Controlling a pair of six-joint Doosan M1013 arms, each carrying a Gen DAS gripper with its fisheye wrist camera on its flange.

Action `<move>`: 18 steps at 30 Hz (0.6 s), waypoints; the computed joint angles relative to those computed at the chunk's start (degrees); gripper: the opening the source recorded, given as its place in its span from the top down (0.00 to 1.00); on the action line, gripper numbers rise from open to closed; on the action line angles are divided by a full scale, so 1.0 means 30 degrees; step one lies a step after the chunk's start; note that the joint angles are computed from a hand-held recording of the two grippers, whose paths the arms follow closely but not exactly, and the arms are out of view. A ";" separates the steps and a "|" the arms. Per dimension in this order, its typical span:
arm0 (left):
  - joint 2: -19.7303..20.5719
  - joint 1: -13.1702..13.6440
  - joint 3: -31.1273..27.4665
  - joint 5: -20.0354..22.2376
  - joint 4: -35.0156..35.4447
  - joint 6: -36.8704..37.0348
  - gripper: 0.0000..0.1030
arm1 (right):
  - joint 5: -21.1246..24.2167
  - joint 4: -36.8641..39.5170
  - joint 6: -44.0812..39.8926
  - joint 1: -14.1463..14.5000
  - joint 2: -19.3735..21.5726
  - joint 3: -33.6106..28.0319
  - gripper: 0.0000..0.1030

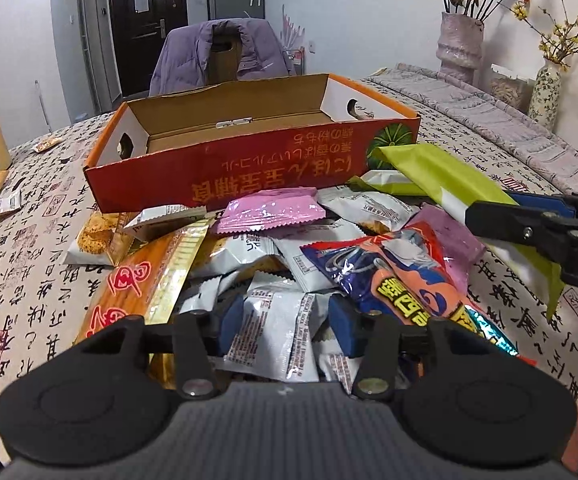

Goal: Organize snacks
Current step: 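Grasp a white sachet with the left gripper while the right gripper holds the green bar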

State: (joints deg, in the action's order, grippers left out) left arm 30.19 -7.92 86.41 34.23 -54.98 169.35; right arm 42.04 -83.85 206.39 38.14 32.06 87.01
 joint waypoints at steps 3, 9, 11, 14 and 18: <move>0.0028 -0.0112 -0.0040 -0.0261 0.0329 -0.0045 0.44 | 0.0001 -0.0088 0.0118 -0.0001 -0.0015 0.0051 0.68; 0.0240 -0.0177 -0.0320 -0.0064 0.1340 -0.0804 0.46 | 0.0007 -0.0092 0.0277 0.0000 0.0013 0.0080 0.68; 0.0233 -0.0126 -0.0296 0.0019 0.1135 -0.0674 0.56 | -0.0019 -0.0085 0.0292 -0.0004 0.0032 0.0068 0.68; 0.0229 0.0003 -0.0276 0.0387 0.0702 -0.0356 0.57 | -0.0061 -0.0116 0.0292 -0.0022 0.0041 0.0059 0.68; -0.0105 0.0150 0.0330 -0.0079 -0.0968 0.1246 0.58 | 0.0010 -0.0254 0.0378 0.0019 0.0021 0.0091 0.68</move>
